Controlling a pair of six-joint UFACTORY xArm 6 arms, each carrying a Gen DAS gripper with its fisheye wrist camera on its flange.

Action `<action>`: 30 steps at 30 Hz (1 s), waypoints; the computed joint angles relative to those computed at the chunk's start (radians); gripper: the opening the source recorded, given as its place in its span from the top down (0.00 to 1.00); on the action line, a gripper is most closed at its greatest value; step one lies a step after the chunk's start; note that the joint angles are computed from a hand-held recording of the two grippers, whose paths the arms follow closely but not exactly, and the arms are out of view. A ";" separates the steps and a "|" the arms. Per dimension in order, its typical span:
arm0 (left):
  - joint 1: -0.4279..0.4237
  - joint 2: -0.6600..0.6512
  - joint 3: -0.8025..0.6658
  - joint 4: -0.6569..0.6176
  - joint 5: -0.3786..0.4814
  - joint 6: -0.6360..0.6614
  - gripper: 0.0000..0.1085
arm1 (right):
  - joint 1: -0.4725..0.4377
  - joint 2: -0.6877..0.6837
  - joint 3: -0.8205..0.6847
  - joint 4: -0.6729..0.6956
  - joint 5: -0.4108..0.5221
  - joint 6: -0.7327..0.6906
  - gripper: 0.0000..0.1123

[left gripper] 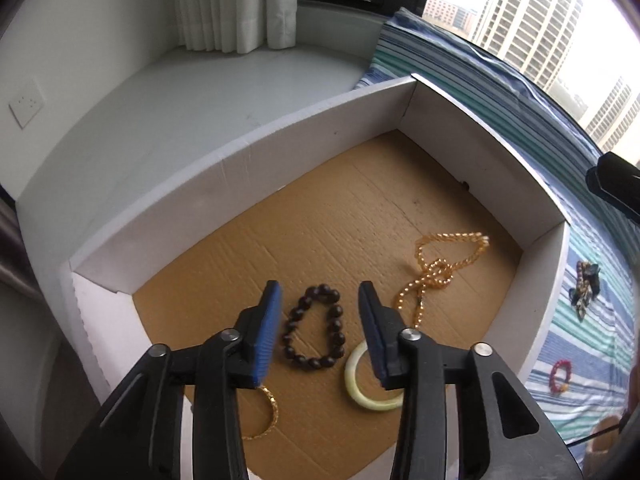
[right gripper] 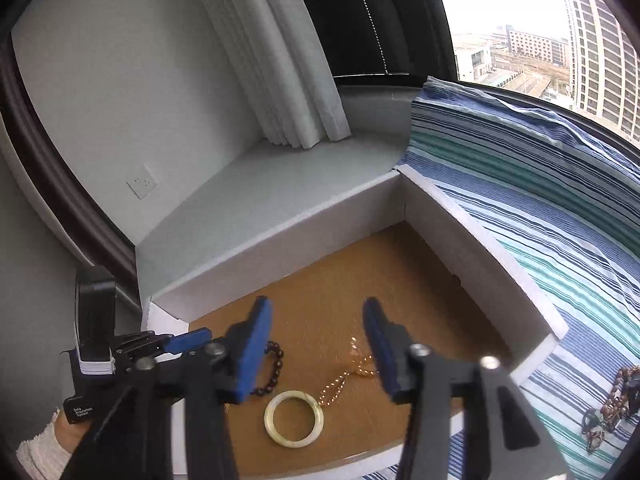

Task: Organize jewelry
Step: 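Carry the bracelet and necklace into the white box and open both grippers, then move both grippers out of the box back over the remaining jewelry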

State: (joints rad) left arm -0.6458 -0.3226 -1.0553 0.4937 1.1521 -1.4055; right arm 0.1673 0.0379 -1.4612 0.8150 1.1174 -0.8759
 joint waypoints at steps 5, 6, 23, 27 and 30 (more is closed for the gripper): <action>-0.066 -0.006 -0.032 0.050 0.036 -0.046 0.37 | -0.042 -0.063 0.045 0.013 0.019 -0.034 0.44; -0.090 0.004 -0.050 0.070 0.052 -0.055 0.35 | -0.051 -0.092 0.077 0.008 0.004 -0.043 0.41; -0.328 0.421 -0.408 0.049 -0.158 0.060 0.20 | -0.457 -0.446 0.639 -0.023 -0.208 -0.275 0.29; -0.344 0.540 -0.487 -0.027 -0.211 0.139 0.20 | -0.573 -0.444 0.704 -0.064 -0.288 -0.302 0.29; -0.360 0.616 -0.549 -0.058 -0.211 0.179 0.20 | -0.642 -0.409 0.717 -0.112 -0.330 -0.275 0.29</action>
